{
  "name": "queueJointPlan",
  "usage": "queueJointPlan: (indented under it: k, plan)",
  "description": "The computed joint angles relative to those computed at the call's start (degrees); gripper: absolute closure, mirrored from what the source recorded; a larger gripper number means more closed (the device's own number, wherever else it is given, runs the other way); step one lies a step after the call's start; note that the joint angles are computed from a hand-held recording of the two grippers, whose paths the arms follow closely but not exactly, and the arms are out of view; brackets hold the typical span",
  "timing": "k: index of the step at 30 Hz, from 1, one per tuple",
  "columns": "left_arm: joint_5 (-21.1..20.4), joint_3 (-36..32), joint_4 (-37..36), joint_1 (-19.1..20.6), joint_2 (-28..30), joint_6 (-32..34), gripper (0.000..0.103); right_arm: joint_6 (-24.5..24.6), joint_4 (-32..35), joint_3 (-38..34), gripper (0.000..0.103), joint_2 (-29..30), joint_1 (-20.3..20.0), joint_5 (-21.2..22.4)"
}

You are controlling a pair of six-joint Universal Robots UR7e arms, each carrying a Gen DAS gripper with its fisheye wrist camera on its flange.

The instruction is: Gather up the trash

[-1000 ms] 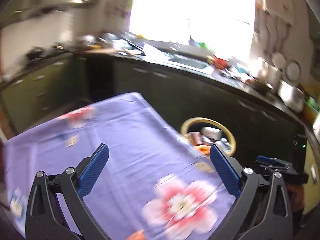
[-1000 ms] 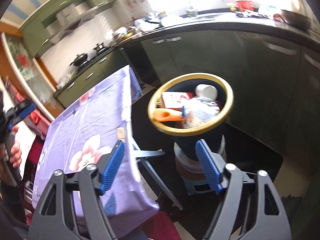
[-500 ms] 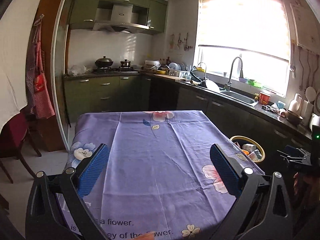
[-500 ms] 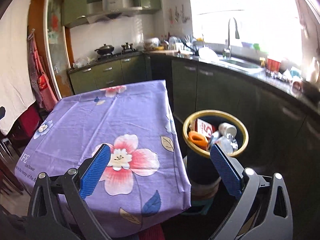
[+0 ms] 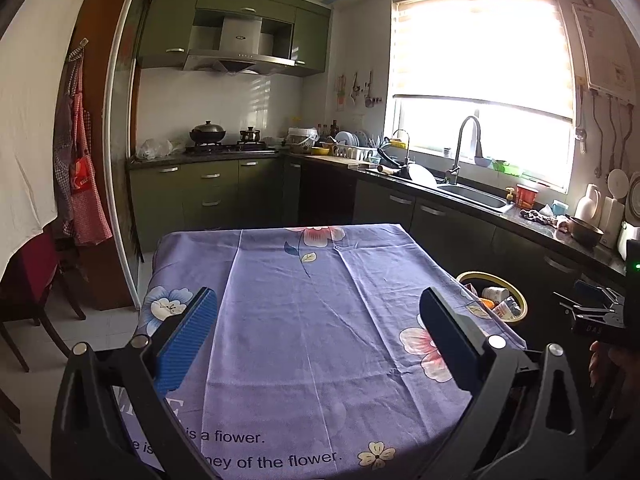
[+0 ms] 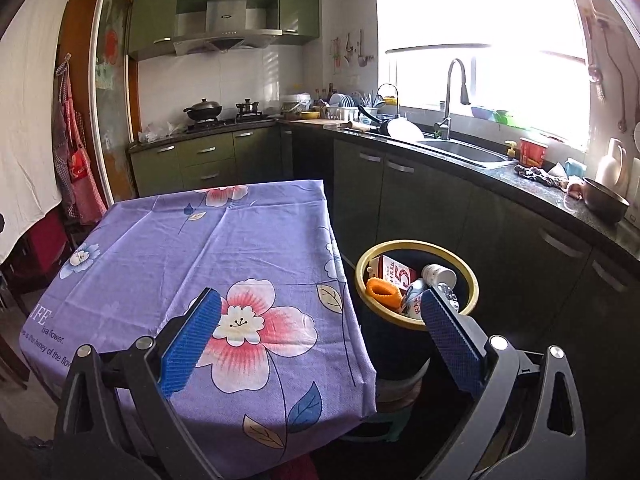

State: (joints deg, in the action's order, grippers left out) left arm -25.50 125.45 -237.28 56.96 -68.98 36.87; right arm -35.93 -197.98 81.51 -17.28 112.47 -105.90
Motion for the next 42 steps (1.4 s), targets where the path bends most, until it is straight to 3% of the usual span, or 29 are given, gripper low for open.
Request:
queueJointPlan:
  k: [42]
  plan:
    - [-1.4,1.0,5.9,0.6,-0.8,-3.8,0.007,0.3,0.1,1.0,0.005,-0.5,-0.1,0.4]
